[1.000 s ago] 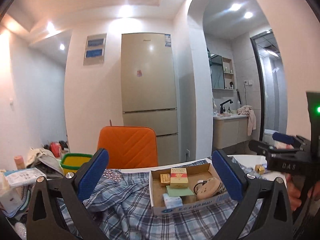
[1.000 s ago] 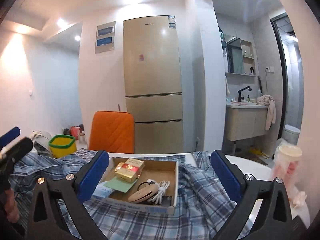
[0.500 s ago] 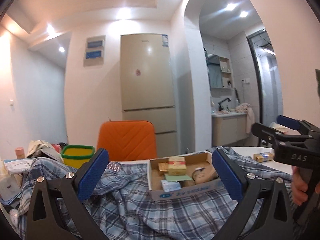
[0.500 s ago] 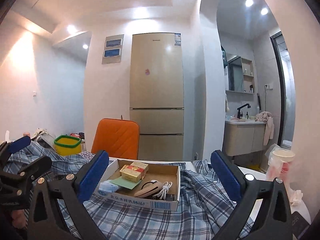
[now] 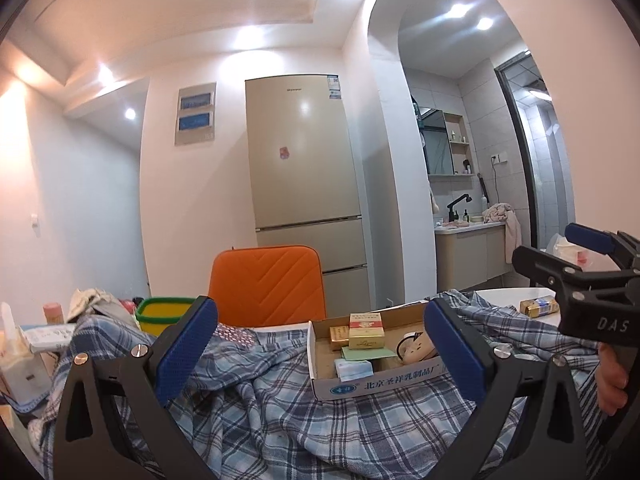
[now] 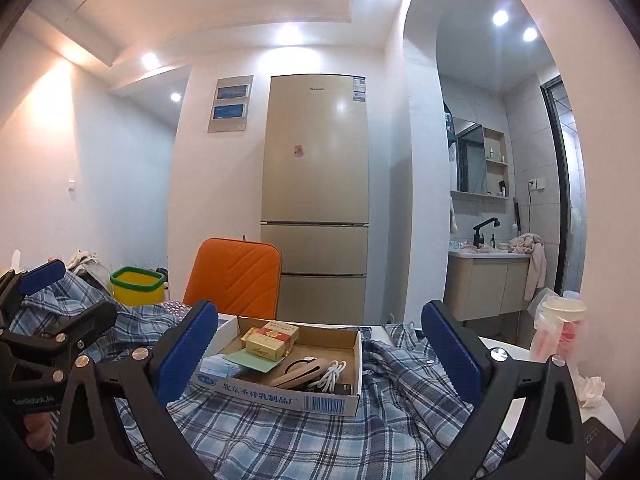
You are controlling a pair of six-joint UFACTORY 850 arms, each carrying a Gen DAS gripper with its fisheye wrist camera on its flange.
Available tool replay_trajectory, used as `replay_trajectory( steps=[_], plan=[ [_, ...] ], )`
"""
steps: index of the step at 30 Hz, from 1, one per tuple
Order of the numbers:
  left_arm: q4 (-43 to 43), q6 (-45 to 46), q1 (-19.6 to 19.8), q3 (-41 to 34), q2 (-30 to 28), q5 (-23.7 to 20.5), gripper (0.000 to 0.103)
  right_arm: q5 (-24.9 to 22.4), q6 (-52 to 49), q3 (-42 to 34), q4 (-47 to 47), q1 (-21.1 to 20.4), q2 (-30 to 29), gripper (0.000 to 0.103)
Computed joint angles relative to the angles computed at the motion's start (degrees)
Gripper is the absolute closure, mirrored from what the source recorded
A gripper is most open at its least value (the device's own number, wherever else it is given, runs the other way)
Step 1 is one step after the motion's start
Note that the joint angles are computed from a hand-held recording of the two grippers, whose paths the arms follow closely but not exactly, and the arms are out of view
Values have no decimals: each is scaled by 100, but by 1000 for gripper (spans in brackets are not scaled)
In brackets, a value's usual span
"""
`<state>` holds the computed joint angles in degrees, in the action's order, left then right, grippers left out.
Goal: Organize soft objects
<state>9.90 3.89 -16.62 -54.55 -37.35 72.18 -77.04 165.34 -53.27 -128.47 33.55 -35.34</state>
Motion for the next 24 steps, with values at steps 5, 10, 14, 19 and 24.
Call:
replay_trajectory(
  steps=[5,10,14,19,24],
  plan=[
    [3,16,-8,12,12,-11,0,35,22,16,5,-16,20,0],
    [-96,-111,10,-21,25,-150,0,33,47,25,12,-24,18,0],
    [-196,-103,-6,-12,36,-166,0,67,18,-2,32,-19,6,0],
    [-185,-78,-1,-19,34,-176,0,79,30,-5,31,-21,5,0],
    [-181,-73,-5,-26,31,-179,0,128,44,-23,43,-26,-5,0]
  ],
)
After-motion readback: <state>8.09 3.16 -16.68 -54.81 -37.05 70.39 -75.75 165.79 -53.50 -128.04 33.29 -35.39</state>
